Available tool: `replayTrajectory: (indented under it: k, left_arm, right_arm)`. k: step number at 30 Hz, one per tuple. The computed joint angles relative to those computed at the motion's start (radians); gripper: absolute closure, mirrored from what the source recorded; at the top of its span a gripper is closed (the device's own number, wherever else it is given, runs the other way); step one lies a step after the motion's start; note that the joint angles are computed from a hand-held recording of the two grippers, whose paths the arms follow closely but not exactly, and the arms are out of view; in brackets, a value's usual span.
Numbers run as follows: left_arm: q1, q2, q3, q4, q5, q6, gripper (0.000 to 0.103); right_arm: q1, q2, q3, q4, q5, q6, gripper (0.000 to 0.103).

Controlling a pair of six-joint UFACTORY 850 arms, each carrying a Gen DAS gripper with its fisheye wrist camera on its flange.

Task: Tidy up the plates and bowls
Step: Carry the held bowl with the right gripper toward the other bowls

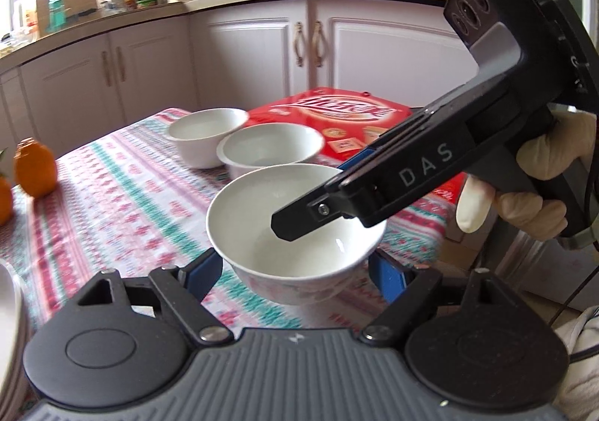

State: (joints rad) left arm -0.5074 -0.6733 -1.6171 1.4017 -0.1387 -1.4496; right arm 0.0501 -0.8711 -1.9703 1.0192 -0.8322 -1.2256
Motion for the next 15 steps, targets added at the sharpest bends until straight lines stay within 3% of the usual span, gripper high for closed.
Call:
replayTrajectory:
  k: [15]
  left_arm:
    - [0.041, 0.041, 0.069, 0.078, -0.072, -0.143, 0.018]
  right_arm:
    - [0.086, -0.104, -0.175, -0.047, -0.059, 0.040, 0.028]
